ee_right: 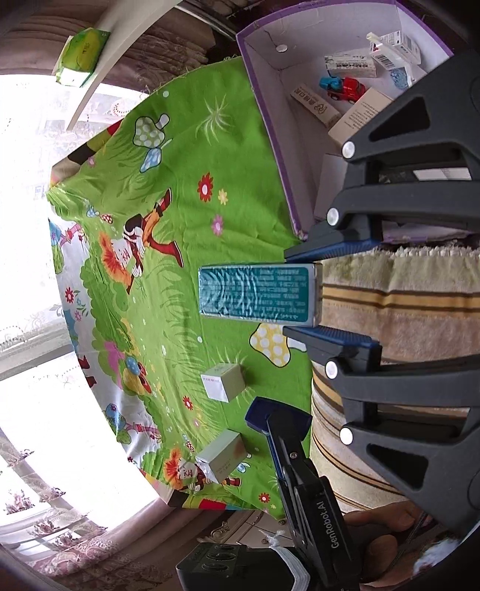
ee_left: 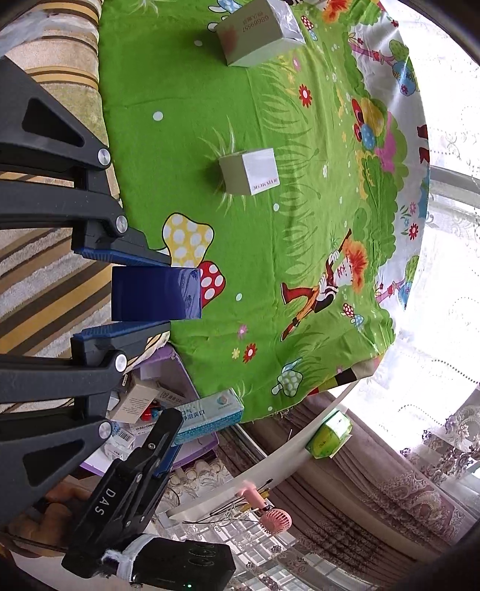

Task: Organize rigid objects
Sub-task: 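Carry the dark blue box and teal box over the storage box, then open the right tool to drop the teal box while the left releases the blue box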

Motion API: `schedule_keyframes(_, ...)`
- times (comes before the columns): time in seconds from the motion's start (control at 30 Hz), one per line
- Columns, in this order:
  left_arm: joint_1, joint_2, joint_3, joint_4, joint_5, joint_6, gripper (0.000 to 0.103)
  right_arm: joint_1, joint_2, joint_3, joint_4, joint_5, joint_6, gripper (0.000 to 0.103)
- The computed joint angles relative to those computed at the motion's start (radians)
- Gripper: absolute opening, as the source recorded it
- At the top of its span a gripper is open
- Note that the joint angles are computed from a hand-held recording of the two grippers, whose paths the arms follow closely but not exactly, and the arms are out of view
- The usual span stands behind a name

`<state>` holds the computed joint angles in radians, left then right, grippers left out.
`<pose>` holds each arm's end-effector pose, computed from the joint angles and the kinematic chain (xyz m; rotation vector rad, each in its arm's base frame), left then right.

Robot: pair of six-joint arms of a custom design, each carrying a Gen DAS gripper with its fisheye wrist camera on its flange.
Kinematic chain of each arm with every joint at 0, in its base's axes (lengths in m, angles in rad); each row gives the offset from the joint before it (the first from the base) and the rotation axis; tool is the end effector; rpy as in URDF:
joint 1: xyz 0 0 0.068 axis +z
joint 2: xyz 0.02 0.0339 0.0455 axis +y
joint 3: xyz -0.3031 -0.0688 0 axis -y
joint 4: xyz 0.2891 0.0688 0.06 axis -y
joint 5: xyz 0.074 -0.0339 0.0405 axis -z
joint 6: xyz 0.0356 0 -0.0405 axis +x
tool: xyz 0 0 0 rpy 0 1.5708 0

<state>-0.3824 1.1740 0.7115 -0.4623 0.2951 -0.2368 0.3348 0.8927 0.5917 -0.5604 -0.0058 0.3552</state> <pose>0.2312 -0.1042 0.2315 0.3114 2.5293 -0.6199 0.1842 0.0643 0.2380 0.0224 2.4575 0.3145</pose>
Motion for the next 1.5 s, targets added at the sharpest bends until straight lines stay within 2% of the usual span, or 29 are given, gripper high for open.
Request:
schedule_keyframes(0.23,-0.158,0.052,0.033,0.015,-0.033,-0.048,0.028,-0.402,-0.104,-0.031,-0.126,-0.134,-0.240,0.038)
schedule_keyframes(0.43,-0.264,0.111,0.077,0.026,-0.050,-0.067,0.028,-0.735,-0.053,-0.033,-0.146,-0.249,-0.453,0.038)
schedule_keyframes(0.6,-0.338,0.157,0.088,0.042,-0.058,-0.079,0.028,-0.896,0.046,-0.023,-0.099,-0.269,-0.559,0.038)
schedule_keyframes(0.97,-0.390,0.199,0.098,0.050,-0.077,-0.092,0.028,-0.970,0.284,0.045,0.078,-0.240,-0.603,0.038)
schedule_keyframes(1.1,-0.393,0.206,0.102,0.048,-0.083,-0.093,0.028,-0.973,0.371,0.064,0.122,-0.184,-0.595,0.050)
schedule_keyframes(1.17,-0.393,0.214,0.106,0.048,-0.083,-0.096,0.028,-0.989,0.372,0.061,0.124,-0.193,-0.593,0.050)
schedule_keyframes(1.3,-0.403,0.228,0.114,0.049,-0.081,-0.095,0.028,-1.019,0.320,0.052,0.095,-0.230,-0.597,0.057)
schedule_keyframes(1.37,-0.409,0.228,0.117,0.054,-0.078,-0.094,0.028,-1.035,0.275,0.045,0.074,-0.254,-0.589,0.061)
schedule_keyframes(1.43,-0.415,0.227,0.118,0.061,-0.072,-0.093,0.029,-1.048,0.229,0.040,0.051,-0.284,-0.581,0.072)
schedule_keyframes(1.5,-0.416,0.223,0.116,0.069,-0.060,-0.100,0.029,-1.052,0.187,0.035,0.025,-0.301,-0.578,0.074)
